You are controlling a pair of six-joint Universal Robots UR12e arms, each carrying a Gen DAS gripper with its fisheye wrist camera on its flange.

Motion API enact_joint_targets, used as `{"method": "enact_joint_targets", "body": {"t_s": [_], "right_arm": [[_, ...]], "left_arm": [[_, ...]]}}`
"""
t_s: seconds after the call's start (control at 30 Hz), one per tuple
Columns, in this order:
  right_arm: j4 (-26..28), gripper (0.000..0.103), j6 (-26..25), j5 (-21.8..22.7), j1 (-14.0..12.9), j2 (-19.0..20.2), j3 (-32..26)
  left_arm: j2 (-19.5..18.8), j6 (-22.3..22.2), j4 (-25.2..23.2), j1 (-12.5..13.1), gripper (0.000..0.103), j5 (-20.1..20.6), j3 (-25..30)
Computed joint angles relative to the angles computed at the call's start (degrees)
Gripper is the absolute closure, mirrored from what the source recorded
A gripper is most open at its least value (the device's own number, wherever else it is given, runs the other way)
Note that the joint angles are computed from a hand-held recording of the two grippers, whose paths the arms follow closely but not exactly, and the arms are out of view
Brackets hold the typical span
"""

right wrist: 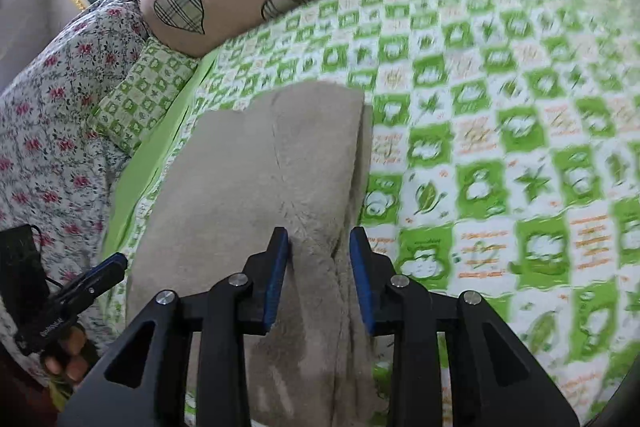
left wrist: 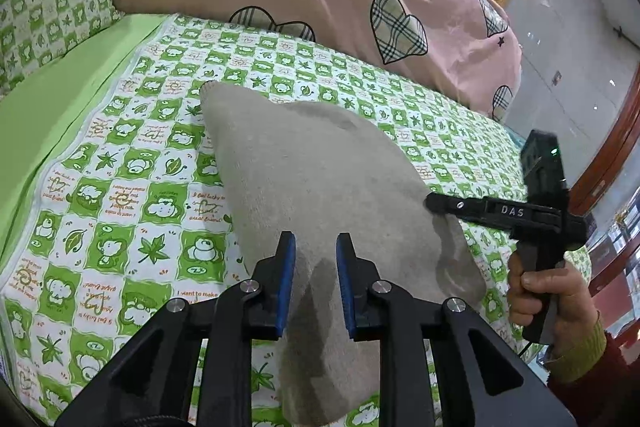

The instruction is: Fold small clothes

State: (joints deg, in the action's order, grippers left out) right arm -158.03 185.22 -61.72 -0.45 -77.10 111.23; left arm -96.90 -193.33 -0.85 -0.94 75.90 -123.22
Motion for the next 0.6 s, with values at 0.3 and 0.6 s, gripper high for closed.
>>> {"method": "enact_joint_targets", "body": {"t_s": [0.3,0.6], "right_arm": [[-1.1,0.089,-5.0,-4.0,1.2,0.0,-2.1],[-5.1,0.079,-3.8,-9.7,3.2,-0.9,-1.1]], "left_arm": [[-1.1,0.9,0.0,0.3,0.076,-1.6,1.4],[-2.0,1.2,-0.4,0.5,0.076,-3.8,2.1]]}}
